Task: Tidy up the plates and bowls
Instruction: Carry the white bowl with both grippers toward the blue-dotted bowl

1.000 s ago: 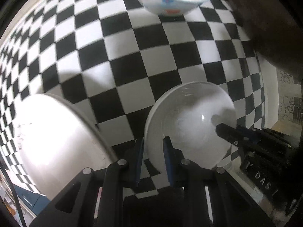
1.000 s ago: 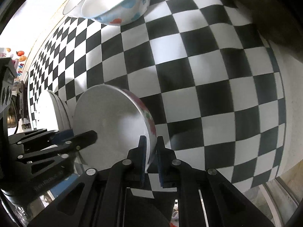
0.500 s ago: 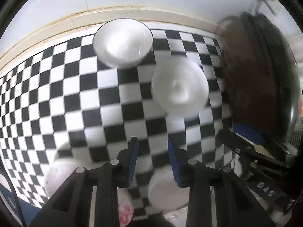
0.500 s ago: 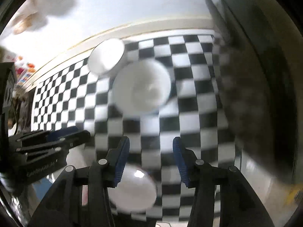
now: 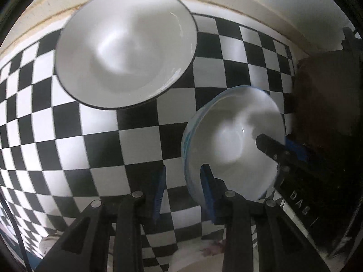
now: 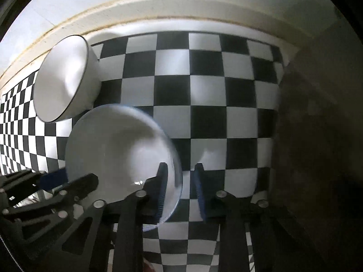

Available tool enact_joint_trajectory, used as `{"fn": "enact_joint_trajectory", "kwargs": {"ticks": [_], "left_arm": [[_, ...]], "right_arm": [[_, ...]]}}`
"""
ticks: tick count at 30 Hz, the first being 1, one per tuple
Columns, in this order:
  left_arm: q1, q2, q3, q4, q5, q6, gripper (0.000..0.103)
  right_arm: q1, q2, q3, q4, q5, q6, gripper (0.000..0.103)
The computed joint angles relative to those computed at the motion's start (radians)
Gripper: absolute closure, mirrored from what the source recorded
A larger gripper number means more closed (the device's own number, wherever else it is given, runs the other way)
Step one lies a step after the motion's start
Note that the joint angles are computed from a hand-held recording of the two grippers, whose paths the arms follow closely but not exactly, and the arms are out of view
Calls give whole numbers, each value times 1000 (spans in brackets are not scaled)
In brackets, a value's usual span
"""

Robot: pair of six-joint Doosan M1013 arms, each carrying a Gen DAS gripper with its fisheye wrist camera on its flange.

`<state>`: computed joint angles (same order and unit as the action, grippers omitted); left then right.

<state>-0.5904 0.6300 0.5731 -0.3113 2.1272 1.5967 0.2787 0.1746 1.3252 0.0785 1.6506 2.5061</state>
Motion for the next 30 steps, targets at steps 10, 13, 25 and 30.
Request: {"fn": "enact_joint_trajectory", "kwargs": {"ticks": [10, 13, 25, 30], "left_arm": [[-5, -17, 34, 8, -48, 59, 92], [-1, -22, 41, 1, -48, 54, 92], [21, -68, 13, 2, -39, 105, 92], [38, -111, 18, -26, -26, 133, 92]], "right_arm": [[-24, 0, 17, 50, -35, -13, 95], [-27, -15, 25, 74, -68, -6, 97], [46, -41, -36, 19, -57, 54, 97], [95, -85, -44, -6, -69, 142, 97]]}}
